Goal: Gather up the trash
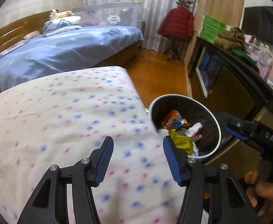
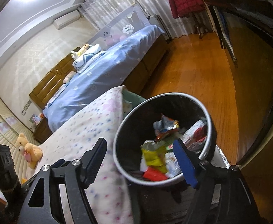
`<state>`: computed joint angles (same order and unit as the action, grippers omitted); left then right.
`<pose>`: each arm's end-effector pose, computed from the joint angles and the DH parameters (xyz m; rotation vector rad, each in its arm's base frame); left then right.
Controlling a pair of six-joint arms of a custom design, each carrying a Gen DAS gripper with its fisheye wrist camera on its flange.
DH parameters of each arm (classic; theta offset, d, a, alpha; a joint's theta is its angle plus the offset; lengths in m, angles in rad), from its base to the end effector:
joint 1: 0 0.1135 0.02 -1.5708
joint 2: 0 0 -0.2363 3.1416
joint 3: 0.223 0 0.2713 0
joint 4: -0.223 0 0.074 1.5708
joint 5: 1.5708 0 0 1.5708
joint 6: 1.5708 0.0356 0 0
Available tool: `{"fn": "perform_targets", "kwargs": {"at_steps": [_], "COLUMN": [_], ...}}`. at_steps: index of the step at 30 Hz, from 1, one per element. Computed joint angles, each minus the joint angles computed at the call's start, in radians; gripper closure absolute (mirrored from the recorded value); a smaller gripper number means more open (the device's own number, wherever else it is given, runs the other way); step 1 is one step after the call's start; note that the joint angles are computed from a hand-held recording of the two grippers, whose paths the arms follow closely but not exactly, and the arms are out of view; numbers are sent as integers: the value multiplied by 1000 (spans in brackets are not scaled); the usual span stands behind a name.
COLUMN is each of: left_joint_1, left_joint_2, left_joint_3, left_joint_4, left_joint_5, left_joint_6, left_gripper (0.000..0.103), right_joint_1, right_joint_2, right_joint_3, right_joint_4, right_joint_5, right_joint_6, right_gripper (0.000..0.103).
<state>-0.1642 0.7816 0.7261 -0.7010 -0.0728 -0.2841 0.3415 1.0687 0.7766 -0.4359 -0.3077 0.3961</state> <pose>0.1972 -0.0300 0.2500 -0.1760 2.3223 -0.1405 0.2390 0.0964 0.2301 -0.0997 2.3660 0.7235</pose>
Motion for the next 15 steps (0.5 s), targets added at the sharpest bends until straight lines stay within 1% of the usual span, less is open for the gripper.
{"fn": "perform_targets", "kwargs": {"at_steps": [4, 9, 15], "left_joint_1": [74, 173, 260], "left_joint_2": [-182, -364, -513], "left_joint_3": [-59, -90, -80], "left_joint_4": [-96, -225, -350], "left_joint_5": [17, 44, 58], "left_joint_6": [0, 30, 80], "left_gripper": [46, 46, 44], "right_joint_1": [94, 254, 381], "right_joint_2": [-58, -99, -130], "right_joint_3": [-28, -31, -39], "right_joint_4": [-1, -9, -2], "right_joint_5": [58, 177, 283], "right_joint_6": [36, 47, 54], "right_gripper": [22, 20, 17]}}
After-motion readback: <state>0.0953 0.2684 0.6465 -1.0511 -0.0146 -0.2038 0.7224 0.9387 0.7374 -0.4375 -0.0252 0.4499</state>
